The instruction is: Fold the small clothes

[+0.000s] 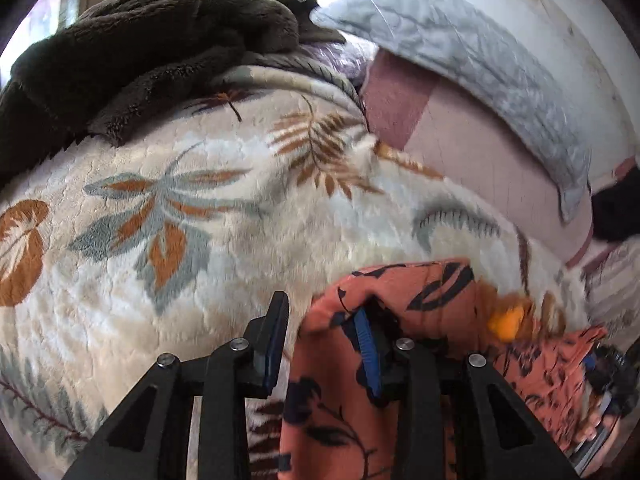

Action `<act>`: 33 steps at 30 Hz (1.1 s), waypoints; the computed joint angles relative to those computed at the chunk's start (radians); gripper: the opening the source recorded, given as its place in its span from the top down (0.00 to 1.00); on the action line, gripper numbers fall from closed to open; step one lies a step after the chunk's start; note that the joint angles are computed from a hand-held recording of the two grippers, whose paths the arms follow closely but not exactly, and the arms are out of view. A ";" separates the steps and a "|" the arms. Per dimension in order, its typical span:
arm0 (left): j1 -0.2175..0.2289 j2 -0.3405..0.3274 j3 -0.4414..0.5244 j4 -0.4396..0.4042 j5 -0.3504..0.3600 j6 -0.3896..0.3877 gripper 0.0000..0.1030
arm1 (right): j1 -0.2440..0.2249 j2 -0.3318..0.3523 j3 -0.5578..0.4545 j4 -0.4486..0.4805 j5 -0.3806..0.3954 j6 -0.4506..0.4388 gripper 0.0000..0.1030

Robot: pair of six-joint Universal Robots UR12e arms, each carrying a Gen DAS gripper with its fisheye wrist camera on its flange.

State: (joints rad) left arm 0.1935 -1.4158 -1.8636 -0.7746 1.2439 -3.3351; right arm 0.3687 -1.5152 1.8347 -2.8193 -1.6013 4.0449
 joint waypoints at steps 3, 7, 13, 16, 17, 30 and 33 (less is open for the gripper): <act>0.010 -0.006 -0.010 0.079 -0.005 -0.118 0.67 | 0.001 0.004 0.008 -0.084 -0.026 0.047 0.64; -0.003 0.017 -0.007 0.020 0.048 -0.096 0.66 | 0.031 -0.022 0.026 -0.086 -0.034 0.045 0.63; -0.056 0.114 -0.043 -0.066 0.181 0.052 0.66 | 0.094 -0.102 0.075 -0.018 -0.041 0.049 0.63; -0.105 0.165 -0.071 -0.114 0.247 0.109 0.66 | 0.126 -0.123 0.081 0.041 -0.025 0.067 0.63; -0.118 0.179 -0.082 -0.124 0.260 0.122 0.65 | 0.138 -0.127 0.086 0.045 -0.024 0.071 0.63; -0.172 0.214 -0.139 -0.094 0.361 0.160 0.53 | 0.209 -0.088 0.024 0.202 -0.108 0.087 0.63; -0.186 0.206 -0.141 -0.051 0.393 0.165 0.53 | 0.223 -0.062 -0.016 0.213 -0.234 0.042 0.63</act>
